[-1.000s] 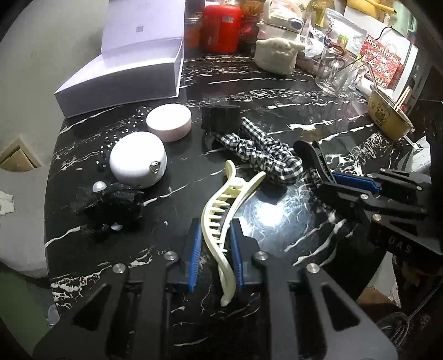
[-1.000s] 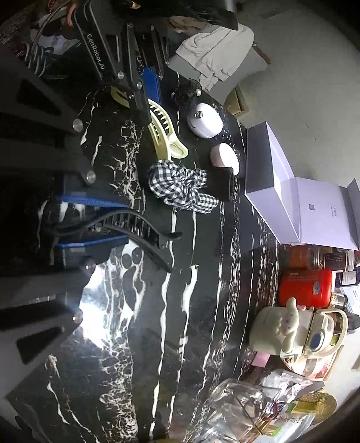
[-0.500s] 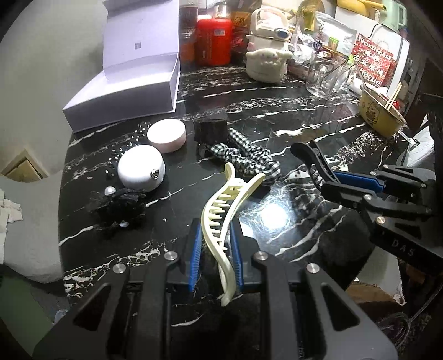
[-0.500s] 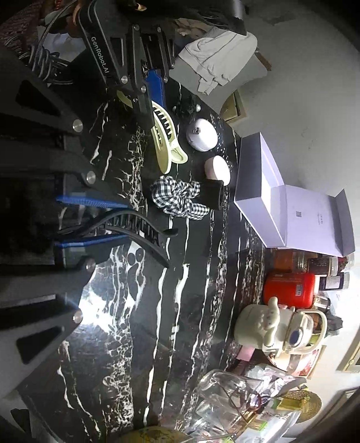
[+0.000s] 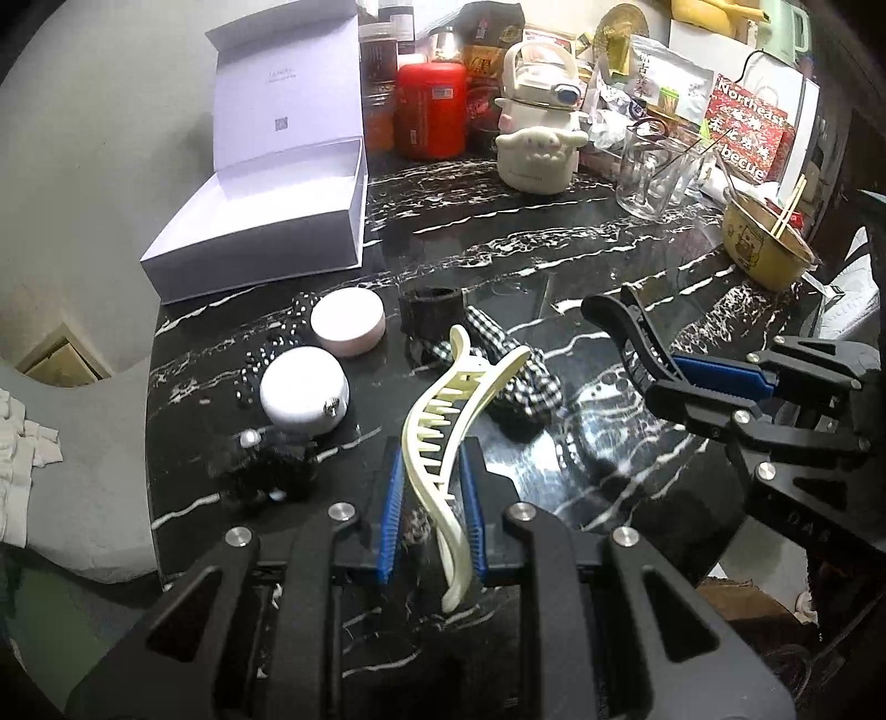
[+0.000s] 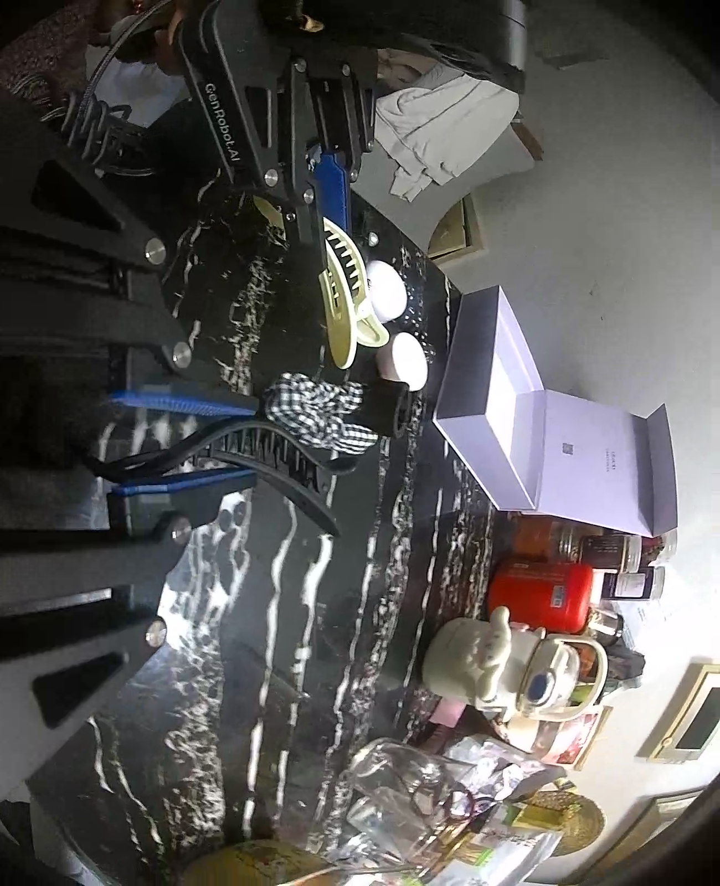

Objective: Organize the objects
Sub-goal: 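Lift both claw clips and carry them toward the lavender box with both grippers, then lower both claw clips into the lavender box with both grippers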

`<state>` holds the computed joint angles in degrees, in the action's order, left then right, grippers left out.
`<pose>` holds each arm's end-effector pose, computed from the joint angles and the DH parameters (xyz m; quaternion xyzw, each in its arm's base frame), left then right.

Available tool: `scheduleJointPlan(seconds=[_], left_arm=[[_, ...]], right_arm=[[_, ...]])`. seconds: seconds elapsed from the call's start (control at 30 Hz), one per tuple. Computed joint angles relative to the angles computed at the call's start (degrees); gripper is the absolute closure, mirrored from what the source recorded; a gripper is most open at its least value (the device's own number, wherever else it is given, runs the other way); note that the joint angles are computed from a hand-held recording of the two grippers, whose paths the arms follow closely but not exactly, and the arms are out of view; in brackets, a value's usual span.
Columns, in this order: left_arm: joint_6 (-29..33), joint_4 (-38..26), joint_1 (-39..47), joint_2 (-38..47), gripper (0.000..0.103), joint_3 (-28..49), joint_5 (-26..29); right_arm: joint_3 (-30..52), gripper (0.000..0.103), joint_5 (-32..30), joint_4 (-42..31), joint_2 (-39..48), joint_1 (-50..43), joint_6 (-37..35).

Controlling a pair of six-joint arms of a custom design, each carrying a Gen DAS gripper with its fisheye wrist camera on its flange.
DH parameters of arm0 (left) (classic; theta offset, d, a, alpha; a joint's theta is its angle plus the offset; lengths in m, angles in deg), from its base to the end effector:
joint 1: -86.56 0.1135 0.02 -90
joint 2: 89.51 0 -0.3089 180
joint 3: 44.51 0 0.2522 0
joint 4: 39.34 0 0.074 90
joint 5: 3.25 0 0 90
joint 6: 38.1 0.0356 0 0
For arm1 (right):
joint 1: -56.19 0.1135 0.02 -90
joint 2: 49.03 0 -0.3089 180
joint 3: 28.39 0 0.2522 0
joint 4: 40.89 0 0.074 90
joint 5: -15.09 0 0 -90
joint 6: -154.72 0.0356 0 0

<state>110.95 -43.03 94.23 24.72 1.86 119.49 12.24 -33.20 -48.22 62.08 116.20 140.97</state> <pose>0.2748 0.0176 0.0630 0.4513 0.8339 -0.1478 0.2814 0.1389 0.1932 0.0657 0.1687 0.9145 -0.0398 0.3655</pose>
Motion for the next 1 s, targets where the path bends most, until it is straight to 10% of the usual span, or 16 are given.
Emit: scheduleJointPlan(seconds=[1.0], left_arm=[[-16.3,-9.3,-12.6,8.8,0.084,24.8,-6.9]], right_arm=[[1.8,0.084,-14.9,19.6,-1.9,-31.5,-43.8]])
